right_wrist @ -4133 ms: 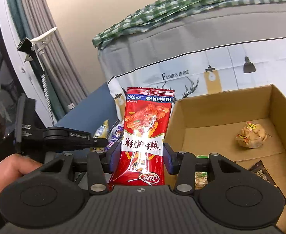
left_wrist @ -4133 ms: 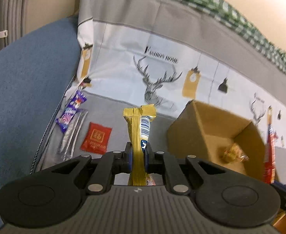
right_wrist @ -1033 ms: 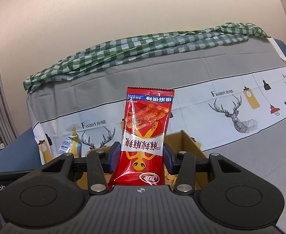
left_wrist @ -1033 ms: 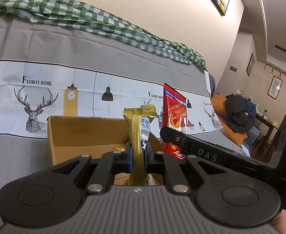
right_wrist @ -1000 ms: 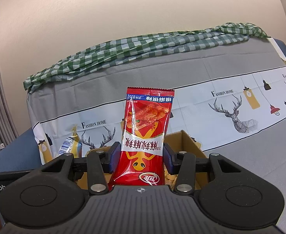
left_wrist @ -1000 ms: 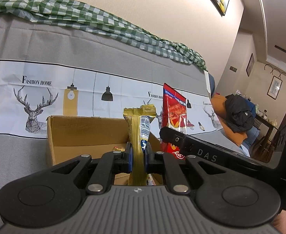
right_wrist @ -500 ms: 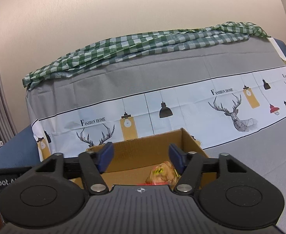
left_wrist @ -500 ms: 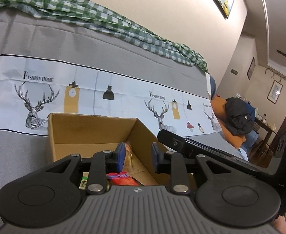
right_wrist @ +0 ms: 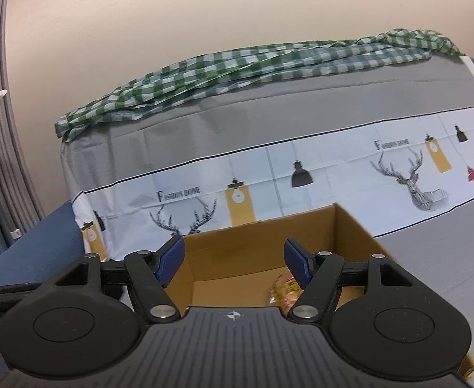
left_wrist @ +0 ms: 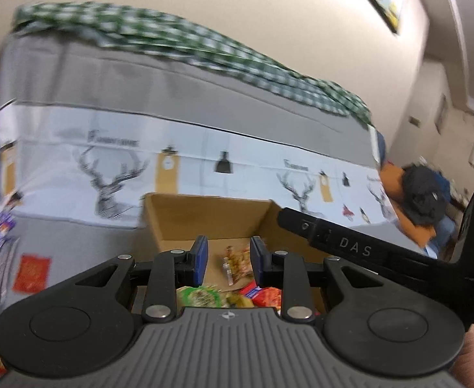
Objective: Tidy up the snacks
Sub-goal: 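Move both tools back from the box to the snack pile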
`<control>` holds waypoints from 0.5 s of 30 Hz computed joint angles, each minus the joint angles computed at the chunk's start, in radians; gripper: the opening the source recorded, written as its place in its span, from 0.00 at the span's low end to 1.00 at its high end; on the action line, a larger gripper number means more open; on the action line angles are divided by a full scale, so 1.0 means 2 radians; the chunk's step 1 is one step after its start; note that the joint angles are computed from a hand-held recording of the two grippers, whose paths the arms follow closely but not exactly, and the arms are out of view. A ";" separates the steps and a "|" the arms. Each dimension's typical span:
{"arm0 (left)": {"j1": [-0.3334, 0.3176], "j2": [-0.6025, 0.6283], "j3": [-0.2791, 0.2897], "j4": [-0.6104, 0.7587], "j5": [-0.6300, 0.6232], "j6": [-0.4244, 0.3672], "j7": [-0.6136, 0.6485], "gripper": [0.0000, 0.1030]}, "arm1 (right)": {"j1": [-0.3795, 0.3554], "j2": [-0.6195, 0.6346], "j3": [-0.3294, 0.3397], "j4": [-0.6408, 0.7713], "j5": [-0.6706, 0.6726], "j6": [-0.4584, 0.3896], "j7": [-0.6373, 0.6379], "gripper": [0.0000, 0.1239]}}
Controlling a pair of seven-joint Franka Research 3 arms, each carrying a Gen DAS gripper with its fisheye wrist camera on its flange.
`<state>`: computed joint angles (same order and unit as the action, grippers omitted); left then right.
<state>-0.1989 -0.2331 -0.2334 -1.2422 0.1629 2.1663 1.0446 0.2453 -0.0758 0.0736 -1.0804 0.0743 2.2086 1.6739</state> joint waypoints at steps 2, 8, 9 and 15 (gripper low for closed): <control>0.012 -0.034 0.000 -0.034 0.018 -0.002 -0.032 0.30 | 0.003 0.002 0.001 0.004 0.010 -0.004 0.002 0.51; 0.062 -0.101 -0.030 -0.101 0.097 -0.073 -0.127 0.30 | 0.011 0.007 -0.001 0.013 0.075 -0.020 -0.006 0.34; 0.070 -0.104 -0.034 -0.105 0.111 -0.085 -0.142 0.30 | 0.012 0.009 -0.001 0.015 0.083 -0.024 -0.007 0.34; 0.103 -0.113 -0.050 -0.132 0.174 -0.150 -0.211 0.30 | 0.022 0.020 0.003 0.031 0.123 -0.056 -0.038 0.36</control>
